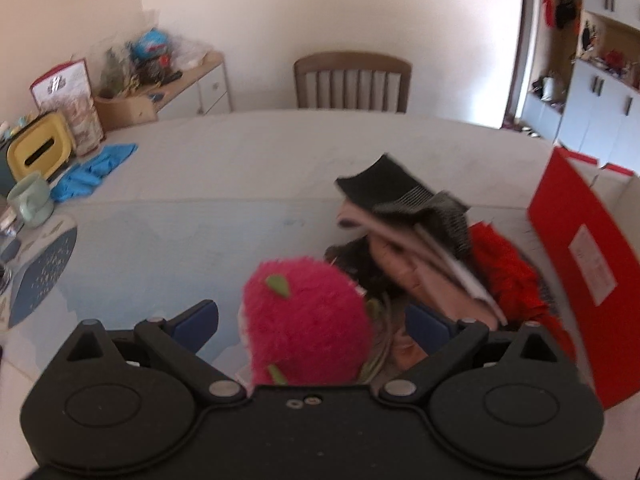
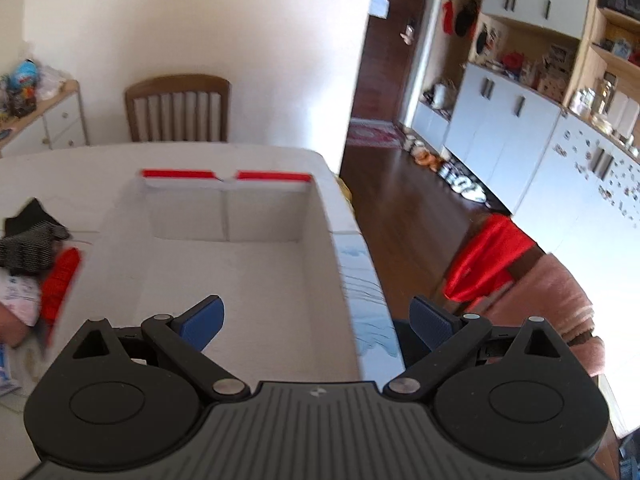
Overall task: Organize objects
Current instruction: 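Grasp the pink plush toy with the left gripper, then carry the pink plush toy into the box and release it with the left gripper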
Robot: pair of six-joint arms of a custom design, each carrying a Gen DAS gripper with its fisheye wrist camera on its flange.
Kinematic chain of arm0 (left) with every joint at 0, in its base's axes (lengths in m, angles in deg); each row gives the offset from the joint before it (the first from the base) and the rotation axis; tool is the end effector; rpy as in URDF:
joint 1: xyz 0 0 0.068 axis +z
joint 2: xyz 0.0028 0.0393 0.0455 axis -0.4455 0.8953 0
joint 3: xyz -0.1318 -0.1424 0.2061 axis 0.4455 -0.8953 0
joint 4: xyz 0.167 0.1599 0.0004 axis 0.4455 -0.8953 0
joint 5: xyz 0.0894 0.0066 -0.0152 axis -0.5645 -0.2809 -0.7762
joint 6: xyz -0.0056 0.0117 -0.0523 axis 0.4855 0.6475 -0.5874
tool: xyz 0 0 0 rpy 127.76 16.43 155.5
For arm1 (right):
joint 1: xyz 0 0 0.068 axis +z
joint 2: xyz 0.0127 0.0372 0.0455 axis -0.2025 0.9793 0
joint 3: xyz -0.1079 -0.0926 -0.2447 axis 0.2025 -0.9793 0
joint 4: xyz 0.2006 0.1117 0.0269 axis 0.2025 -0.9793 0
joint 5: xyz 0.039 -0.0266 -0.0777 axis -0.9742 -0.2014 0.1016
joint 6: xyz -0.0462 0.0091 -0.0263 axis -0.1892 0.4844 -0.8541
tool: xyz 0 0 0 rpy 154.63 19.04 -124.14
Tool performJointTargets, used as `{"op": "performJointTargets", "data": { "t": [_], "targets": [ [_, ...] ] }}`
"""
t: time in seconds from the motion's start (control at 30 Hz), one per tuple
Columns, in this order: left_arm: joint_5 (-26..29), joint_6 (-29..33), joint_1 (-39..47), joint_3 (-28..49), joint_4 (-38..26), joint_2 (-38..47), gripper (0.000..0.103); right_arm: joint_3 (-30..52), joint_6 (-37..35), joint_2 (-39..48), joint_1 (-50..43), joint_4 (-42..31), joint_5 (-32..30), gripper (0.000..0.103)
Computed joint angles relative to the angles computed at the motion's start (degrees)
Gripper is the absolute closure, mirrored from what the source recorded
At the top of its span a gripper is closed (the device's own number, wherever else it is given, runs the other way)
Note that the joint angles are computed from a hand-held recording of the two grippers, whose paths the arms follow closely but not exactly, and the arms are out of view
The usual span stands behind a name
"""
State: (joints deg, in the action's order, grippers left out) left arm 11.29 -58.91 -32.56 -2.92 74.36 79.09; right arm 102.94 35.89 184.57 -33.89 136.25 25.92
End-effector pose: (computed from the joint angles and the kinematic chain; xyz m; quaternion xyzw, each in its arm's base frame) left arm 0.2929 -0.0251 0.0328 -0.0299 0.9261 0.0426 0.3736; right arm 0.2829 -0.1123 0.0626 0.0457 0.9089 -0.0918 0.4042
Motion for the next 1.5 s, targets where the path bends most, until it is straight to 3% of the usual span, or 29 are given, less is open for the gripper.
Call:
{"op": "performJointTargets", "data": {
  "t": [0.13, 0.33, 0.7, 0.87, 1.0, 1.2, 1.5],
  "targets": [
    [-0.1, -0.9, 0.3, 0.9, -0.6, 1.7, 0.007, 5.2, -1.3, 3.4, -2.2, -5.1, -0.8, 0.004],
    [-0.1, -1.9, -0.1, 1.3, -0.5, 2.8, 0.01, 8.8, -2.7, 5.6, -4.1, -10.0, -2.6, 0.017],
    [1.4, -3.5, -0.1, 1.5, 0.0, 3.5, 0.028, 12.4, -4.1, 7.3, -4.9, -15.5, -4.2, 0.061],
    [1.3, -3.9, 0.0, 1.4, 0.0, 3.2, 0.035, 13.0, -4.7, 7.6, -4.7, -16.1, -3.7, 0.073],
    [1.5, -4.6, 0.3, 1.1, 0.0, 2.9, 0.04, 13.3, -5.1, 7.8, -4.5, -16.4, -3.1, 0.089],
    [2.1, -5.7, 0.8, -0.8, 2.3, 2.1, 0.044, 13.5, -5.4, 7.7, -4.5, -16.7, -3.2, 0.097],
    [1.7, -7.0, 1.1, -5.0, 3.0, -4.1, 0.047, 13.7, -5.6, 8.0, -4.6, -16.7, -3.4, 0.097]
  ]
}}
